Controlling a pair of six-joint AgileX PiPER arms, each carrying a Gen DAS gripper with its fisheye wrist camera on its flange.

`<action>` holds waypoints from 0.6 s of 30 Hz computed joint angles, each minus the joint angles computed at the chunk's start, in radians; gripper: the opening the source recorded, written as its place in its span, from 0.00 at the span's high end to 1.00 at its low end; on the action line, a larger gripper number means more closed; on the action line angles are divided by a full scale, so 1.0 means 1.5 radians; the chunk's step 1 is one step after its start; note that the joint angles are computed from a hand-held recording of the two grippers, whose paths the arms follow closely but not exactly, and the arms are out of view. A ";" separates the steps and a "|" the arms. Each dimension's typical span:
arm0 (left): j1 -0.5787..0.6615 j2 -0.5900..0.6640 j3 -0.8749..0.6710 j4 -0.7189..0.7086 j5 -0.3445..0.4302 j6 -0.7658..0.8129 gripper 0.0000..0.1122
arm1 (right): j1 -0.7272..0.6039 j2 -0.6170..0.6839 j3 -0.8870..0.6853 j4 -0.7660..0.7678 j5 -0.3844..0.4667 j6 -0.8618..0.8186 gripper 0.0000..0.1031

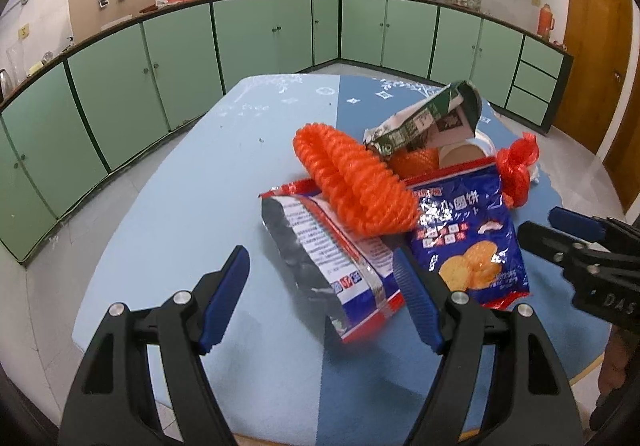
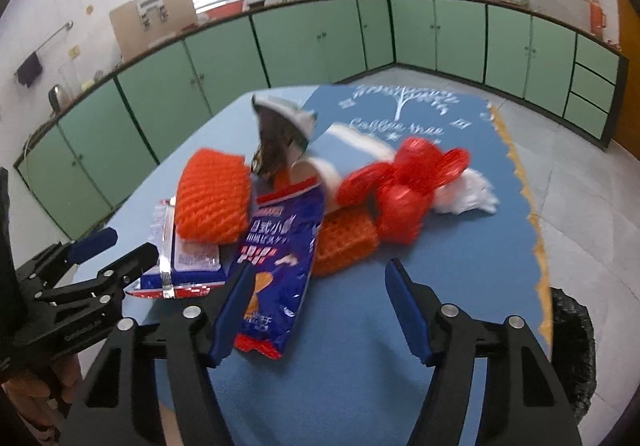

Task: Collect trash
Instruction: 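Move both grippers back over the snack bags on the mat, then grasp the blue cracker bag with the right gripper while the left grasps the silver snack bag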

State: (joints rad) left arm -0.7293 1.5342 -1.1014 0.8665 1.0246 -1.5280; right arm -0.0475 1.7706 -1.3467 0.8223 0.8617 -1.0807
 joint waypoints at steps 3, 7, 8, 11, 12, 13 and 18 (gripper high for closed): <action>0.001 -0.006 0.011 -0.004 -0.003 -0.004 0.36 | 0.015 0.016 -0.008 -0.023 0.013 0.017 0.47; 0.008 -0.011 0.022 -0.009 -0.011 -0.004 0.36 | 0.022 0.037 -0.022 -0.031 0.049 0.020 0.70; 0.010 -0.012 0.023 -0.013 -0.015 -0.003 0.36 | 0.021 0.038 -0.022 -0.025 0.054 0.013 0.78; 0.019 -0.013 0.029 -0.028 -0.035 0.002 0.35 | 0.013 0.035 -0.024 -0.007 0.070 -0.004 0.92; 0.021 -0.012 0.032 -0.031 -0.041 0.001 0.35 | 0.011 0.032 -0.021 -0.003 0.071 -0.010 0.93; 0.024 -0.011 0.034 -0.036 -0.048 0.001 0.34 | 0.007 0.028 -0.019 0.003 0.072 -0.019 0.93; 0.033 -0.011 0.039 -0.046 -0.047 0.001 0.32 | -0.007 0.006 -0.012 0.025 0.063 -0.041 0.95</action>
State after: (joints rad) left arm -0.6799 1.5180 -1.0432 0.7978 0.9538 -1.5262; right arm -0.0586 1.7790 -1.3645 0.8593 0.9556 -1.1426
